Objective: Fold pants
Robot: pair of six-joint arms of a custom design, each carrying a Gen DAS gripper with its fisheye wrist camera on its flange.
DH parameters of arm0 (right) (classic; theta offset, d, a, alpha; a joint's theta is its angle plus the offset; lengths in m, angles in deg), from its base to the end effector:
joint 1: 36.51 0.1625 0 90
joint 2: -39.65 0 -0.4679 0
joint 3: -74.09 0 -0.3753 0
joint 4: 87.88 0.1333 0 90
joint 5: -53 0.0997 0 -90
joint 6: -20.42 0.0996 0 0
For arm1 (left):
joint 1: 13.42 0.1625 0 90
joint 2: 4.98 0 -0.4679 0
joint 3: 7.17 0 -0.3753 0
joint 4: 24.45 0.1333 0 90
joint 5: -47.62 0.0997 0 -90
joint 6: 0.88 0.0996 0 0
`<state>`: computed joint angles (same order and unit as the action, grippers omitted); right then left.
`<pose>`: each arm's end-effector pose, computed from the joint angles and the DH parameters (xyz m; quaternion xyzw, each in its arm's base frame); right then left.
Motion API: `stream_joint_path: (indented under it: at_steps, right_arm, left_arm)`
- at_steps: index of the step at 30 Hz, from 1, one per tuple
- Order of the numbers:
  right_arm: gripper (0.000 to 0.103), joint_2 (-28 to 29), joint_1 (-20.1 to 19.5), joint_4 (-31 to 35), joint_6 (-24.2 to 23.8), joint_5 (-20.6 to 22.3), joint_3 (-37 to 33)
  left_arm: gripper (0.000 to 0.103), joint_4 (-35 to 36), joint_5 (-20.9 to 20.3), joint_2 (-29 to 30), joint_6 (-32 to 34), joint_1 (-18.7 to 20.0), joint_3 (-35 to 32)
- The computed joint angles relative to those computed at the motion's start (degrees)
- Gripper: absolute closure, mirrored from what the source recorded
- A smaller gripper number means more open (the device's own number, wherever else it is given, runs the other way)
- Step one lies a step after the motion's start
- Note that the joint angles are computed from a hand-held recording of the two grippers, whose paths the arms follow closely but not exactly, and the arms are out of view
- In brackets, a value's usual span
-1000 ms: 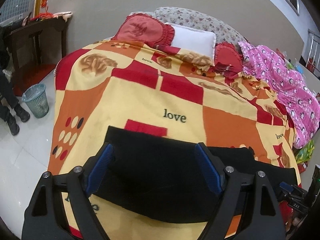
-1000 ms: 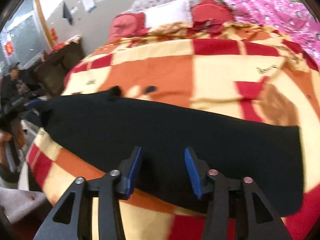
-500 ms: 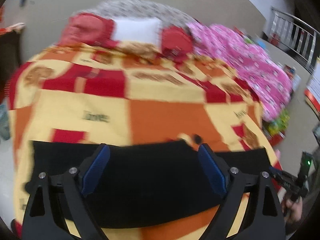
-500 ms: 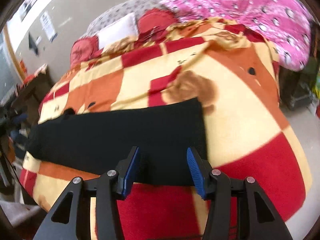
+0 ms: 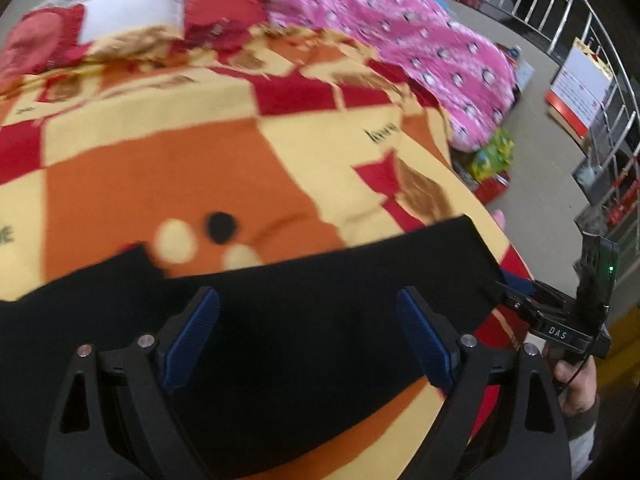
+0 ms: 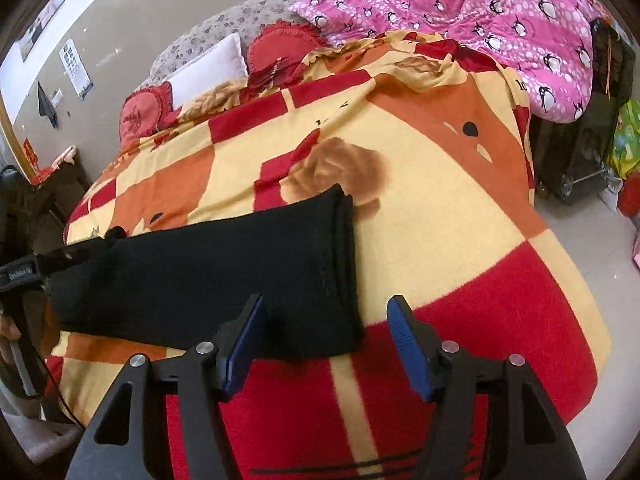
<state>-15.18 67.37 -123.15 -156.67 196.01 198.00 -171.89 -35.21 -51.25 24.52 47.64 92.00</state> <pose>0.1476 -0.3733 0.0782 -0.1337 -0.8059 0.4744 0.3279 -0.1904 -0.6455 0.1107 0.4532 0.8883 -0.0414 0.0612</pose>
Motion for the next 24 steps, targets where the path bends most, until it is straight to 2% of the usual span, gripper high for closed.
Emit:
stream_joint_path:
  at_steps: [6, 17, 24]
  right_arm:
    - [0.039, -0.5, -0.4, -1.2, 0.2, -1.2, 1.1]
    - [0.037, 0.0, -0.9, -0.6, 0.4, -3.8, 0.9]
    - [0.035, -0.5, -1.6, -2.5, 0.4, -5.8, 2.3]
  left_arm:
    - [0.013, 2.9, -1.7, 2.4, -1.2, -1.7, -0.9]
    - [0.012, 3.0, -4.1, 7.2, -1.0, -5.3, -2.4]
    - [0.012, 2.8, -3.3, 10.7, 0.3, -7.8, -3.8]
